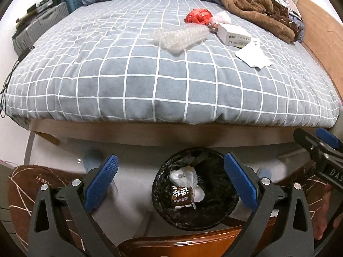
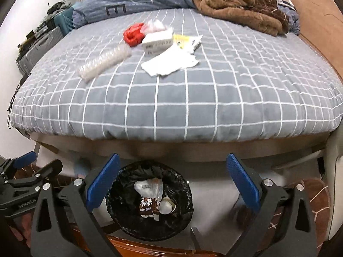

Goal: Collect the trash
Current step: 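Raise both tools back up toward the remaining trash on the bed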

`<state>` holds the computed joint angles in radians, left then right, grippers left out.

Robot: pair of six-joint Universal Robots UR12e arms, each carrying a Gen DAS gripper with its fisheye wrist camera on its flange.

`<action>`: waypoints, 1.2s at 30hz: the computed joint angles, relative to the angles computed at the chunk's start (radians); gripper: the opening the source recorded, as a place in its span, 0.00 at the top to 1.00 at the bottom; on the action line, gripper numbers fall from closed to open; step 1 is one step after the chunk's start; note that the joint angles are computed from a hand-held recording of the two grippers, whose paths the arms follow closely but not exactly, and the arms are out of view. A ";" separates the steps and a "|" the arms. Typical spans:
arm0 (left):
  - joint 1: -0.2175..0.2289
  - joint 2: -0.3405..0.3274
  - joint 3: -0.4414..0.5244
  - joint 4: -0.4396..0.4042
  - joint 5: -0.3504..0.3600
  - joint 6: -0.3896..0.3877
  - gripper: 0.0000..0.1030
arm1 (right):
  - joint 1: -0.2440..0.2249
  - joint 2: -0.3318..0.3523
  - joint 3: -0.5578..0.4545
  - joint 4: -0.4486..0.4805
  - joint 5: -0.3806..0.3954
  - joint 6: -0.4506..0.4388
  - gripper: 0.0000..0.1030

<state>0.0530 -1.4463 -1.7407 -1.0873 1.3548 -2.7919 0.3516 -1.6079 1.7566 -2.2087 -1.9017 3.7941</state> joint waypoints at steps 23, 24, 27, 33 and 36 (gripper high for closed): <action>-0.053 -0.146 0.188 0.017 0.017 -0.039 0.06 | -0.107 0.065 -0.090 -0.049 0.057 -0.081 0.07; -0.058 -0.153 0.198 0.020 0.023 -0.036 0.06 | -0.112 0.070 -0.095 -0.053 0.063 -0.086 0.07; -0.069 -0.179 0.231 0.025 0.030 -0.034 0.06 | -0.123 0.093 -0.122 -0.051 0.076 -0.106 0.07; -0.089 -0.241 0.295 0.007 0.032 -0.038 0.06 | -0.141 0.138 -0.170 -0.036 0.109 -0.144 0.08; -0.096 -0.271 0.323 -0.009 0.030 -0.041 0.06 | -0.148 0.165 -0.198 -0.020 0.126 -0.152 0.11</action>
<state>-0.0433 -1.7177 -1.4176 -1.0964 1.3850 -2.8328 0.2033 -1.4427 1.5582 -2.2288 -1.7761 3.6422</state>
